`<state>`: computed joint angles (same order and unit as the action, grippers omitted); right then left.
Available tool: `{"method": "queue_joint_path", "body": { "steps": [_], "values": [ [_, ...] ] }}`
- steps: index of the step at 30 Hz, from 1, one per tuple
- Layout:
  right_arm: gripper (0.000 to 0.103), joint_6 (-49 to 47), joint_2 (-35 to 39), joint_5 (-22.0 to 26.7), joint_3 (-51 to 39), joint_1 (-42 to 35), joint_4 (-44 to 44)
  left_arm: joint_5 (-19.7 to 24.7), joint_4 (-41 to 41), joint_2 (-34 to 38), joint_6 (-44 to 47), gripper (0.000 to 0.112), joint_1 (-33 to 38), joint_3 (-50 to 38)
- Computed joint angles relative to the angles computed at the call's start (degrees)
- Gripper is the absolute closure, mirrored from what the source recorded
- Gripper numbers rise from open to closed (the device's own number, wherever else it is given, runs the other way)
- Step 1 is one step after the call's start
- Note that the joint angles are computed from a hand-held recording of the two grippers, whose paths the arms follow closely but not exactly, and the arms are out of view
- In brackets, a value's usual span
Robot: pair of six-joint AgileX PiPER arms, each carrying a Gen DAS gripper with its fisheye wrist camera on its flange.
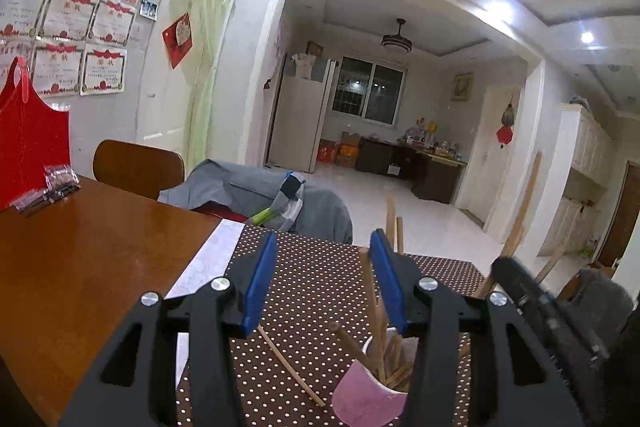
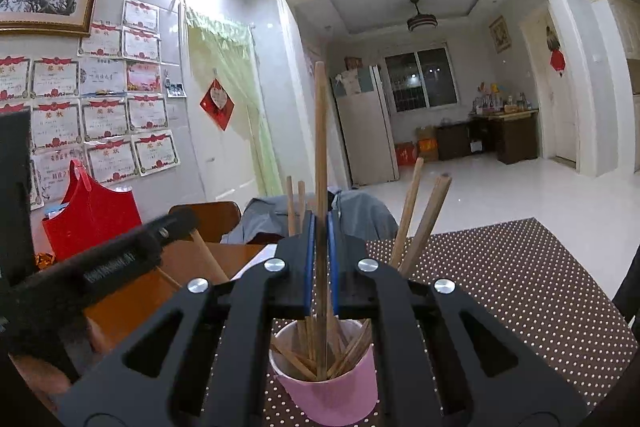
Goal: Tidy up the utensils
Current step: 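Lower the left gripper to the last stick and grasp it while the right gripper moves aside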
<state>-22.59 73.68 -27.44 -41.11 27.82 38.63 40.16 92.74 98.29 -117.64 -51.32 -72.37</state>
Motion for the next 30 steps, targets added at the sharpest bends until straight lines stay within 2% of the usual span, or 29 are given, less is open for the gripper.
{"method": "queue_joint_path", "body": {
  "steps": [4,7,9,11,13,16,18,20,23,26,30],
  "values": [
    [0.096,-5.7,0.1,0.0,-0.8,1.2,5.4,-1.5,-0.1,-2.5,-1.4,0.064,0.8,1.5],
    [0.092,-9.9,0.0,0.8,-1.5,1.5,9.4,-0.1,-2.1,-3.6,0.8,0.064,1.0,1.7],
    [0.078,-12.1,-0.1,0.6,-1.5,1.8,11.9,0.1,-3.1,-4.3,0.8,0.064,1.5,2.5],
    [0.072,-13.4,-0.4,0.2,-1.5,2.4,13.6,-0.1,-5.0,-5.3,2.3,0.064,2.3,3.5],
    [0.072,-14.2,-0.9,-0.2,-1.0,2.8,14.5,1.3,-7.9,-5.4,5.3,0.064,3.0,3.3],
    [0.07,-17.6,-2.9,-2.0,0.4,4.4,17.5,0.4,-9.0,-7.4,6.3,0.064,4.6,5.1],
    [0.057,-18.6,-4.3,-3.3,1.8,5.0,18.5,1.9,-9.1,-8.7,5.6,0.064,5.1,6.6],
    [0.057,-20.1,-5.8,-4.2,3.2,5.4,20.0,1.7,-11.0,-9.3,6.7,0.064,6.5,7.2],
    [0.057,-22.1,-7.5,-5.1,4.8,5.6,22.5,0.0,-18.1,-8.6,11.7,0.064,9.4,6.3],
    [0.057,-23.4,-8.5,-5.7,6.5,5.5,24.5,-4.8,-29.2,-5.9,21.6,0.064,12.9,3.9],
    [0.057,-21.2,-9.4,-7.0,9.9,4.4,24.5,-8.6,-42.7,-0.9,34.9,0.064,15.3,0.1]
  ]
}}
